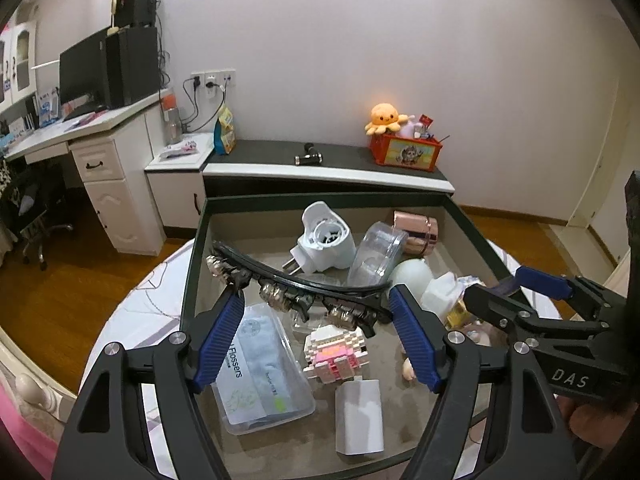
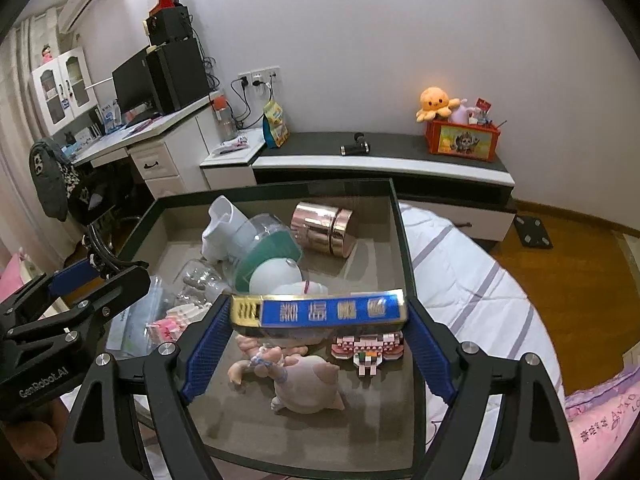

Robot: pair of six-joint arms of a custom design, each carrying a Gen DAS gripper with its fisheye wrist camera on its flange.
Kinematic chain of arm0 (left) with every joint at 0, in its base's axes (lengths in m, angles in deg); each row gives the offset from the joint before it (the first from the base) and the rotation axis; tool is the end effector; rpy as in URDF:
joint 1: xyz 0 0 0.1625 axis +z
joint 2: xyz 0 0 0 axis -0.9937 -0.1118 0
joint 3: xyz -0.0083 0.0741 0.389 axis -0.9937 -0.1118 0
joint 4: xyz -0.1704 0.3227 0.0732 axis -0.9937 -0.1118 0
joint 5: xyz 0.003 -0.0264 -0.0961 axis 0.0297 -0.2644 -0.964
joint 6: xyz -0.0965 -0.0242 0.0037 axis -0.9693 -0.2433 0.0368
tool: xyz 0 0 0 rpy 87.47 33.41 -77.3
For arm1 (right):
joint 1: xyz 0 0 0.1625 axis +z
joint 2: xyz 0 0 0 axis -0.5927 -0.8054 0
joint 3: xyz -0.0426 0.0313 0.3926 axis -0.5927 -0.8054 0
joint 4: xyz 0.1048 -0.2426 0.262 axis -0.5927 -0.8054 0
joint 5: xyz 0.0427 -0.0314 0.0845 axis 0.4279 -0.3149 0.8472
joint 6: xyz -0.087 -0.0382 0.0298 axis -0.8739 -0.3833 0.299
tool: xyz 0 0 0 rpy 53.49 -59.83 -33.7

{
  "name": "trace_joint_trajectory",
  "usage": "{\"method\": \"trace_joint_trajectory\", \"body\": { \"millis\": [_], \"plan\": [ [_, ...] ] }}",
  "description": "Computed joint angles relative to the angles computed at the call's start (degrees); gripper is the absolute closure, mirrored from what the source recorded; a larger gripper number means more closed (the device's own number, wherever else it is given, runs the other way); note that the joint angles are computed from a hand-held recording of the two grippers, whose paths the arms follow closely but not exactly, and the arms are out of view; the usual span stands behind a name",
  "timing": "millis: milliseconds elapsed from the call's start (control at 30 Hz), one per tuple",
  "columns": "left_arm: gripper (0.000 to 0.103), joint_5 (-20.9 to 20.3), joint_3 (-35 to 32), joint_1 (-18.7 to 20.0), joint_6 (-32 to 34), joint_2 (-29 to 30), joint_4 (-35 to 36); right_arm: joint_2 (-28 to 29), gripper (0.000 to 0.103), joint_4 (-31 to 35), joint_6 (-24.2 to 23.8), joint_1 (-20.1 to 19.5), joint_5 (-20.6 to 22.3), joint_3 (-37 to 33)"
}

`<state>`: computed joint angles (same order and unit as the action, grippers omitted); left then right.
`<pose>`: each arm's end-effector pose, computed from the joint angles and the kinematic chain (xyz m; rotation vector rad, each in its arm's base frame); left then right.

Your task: Organize rigid objects

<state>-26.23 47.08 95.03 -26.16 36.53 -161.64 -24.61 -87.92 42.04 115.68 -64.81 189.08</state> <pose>-0.4127 -0.3035 0.0057 0.3655 2.2593 -1.0428 0.0574 -0.3310 0.3525 0.6731 -2.4170 0.8347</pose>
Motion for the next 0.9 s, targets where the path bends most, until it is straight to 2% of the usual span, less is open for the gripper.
{"method": "trace_joint_trajectory", "body": {
  "millis": [100,167,233,400,600,733,900],
  "plan": [
    [0.013,0.4,-0.3,-0.3,-2.9,-0.4,3.8,-0.3,0.01,0.5,-0.2,0.1,-0.4,0.1],
    [0.0,0.9,0.1,-1.0,-5.2,-1.2,6.1,-0.9,0.005,-0.2,0.0,0.1,-0.9,0.5],
    [0.0,1.2,0.6,-1.8,-7.5,-2.2,8.2,-1.4,0.0,-0.6,0.6,0.0,-1.7,0.8],
    [0.0,0.5,0.2,-4.2,-12.7,-3.4,14.8,-5.6,0.0,0.8,1.2,-1.5,0.2,2.0],
    [0.0,-0.8,-0.1,-8.9,-19.7,-5.2,22.9,-13.1,0.0,5.8,2.3,-2.8,3.0,2.9],
    [0.0,-2.1,-1.4,-12.4,-24.0,-6.0,29.2,-20.2,0.0,10.7,2.5,-3.8,5.3,3.3],
    [0.0,-3.6,-2.9,-16.8,-29.2,-6.9,35.9,-32.0,0.0,20.1,0.8,-6.3,9.4,3.5]
  ]
}}
